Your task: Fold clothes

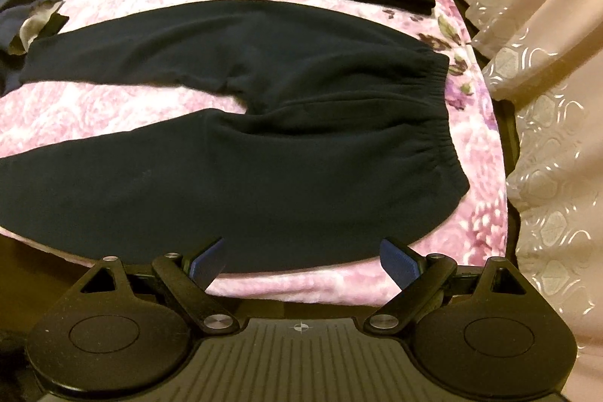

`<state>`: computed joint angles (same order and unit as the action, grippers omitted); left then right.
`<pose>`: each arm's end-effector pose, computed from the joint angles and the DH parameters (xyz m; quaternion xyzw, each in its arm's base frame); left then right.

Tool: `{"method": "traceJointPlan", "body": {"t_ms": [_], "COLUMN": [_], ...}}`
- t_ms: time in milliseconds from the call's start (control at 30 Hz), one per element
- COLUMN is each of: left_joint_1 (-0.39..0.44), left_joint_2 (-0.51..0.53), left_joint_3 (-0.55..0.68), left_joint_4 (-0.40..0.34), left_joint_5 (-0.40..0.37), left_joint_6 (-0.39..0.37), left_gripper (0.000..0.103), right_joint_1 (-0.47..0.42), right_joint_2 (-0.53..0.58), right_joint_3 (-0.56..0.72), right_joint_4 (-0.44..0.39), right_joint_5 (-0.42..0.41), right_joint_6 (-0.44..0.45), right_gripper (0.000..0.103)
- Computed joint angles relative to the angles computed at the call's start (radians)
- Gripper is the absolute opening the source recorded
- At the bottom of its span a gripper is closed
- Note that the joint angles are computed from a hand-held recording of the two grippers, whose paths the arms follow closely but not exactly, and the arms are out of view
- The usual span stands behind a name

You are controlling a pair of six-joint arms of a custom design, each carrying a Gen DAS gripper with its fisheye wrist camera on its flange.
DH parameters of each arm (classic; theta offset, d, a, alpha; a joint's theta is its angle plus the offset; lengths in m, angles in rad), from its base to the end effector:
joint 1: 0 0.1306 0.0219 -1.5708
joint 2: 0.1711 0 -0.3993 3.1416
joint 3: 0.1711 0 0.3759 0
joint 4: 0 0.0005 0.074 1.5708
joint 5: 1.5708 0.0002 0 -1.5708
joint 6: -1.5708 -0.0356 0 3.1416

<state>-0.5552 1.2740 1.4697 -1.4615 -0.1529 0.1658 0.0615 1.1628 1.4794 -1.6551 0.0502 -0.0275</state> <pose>0.3197 -0.1925 0.4956 0.1793 0.9691 0.0172 0.1684 0.3100 0.0168 0.5291 -0.0140 0.9929 -0.0198 0.1168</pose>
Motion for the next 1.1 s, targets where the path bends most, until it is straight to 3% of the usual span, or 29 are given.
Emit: {"method": "traceJointPlan", "body": {"t_ms": [300,500,733,867,1100], "left_joint_1": [0.093,0.15,0.19,0.172,0.146], "left_joint_2": [0.002,0.024,0.108,0.194,0.386], "left_joint_3": [-0.018,-0.007,0.066,0.146,0.345], "left_joint_4": [0.035,0.052,0.081,0.103,0.097], "left_joint_5": [0.047,0.058,0.023,-0.016,-0.099], "left_joint_6": [-0.107,-0.2,-0.269,-0.303,-0.333], "left_gripper": [0.09,0.09,0.09,0.09,0.09], "right_joint_1": [0.066,0.055,-0.049,-0.099,-0.145], "right_joint_2": [0.026,0.061,0.18,0.322,0.572], "right_joint_3": [0.019,0.054,0.158,0.282,0.525], "right_joint_4": [0.001,0.015,0.12,0.168,0.182], "right_joint_5": [0.047,0.061,-0.011,-0.061,-0.112], "right_joint_6": [-0.08,-0.051,0.178,0.314,0.552], "right_gripper": [0.091,0.091,0.091,0.091,0.091]}}
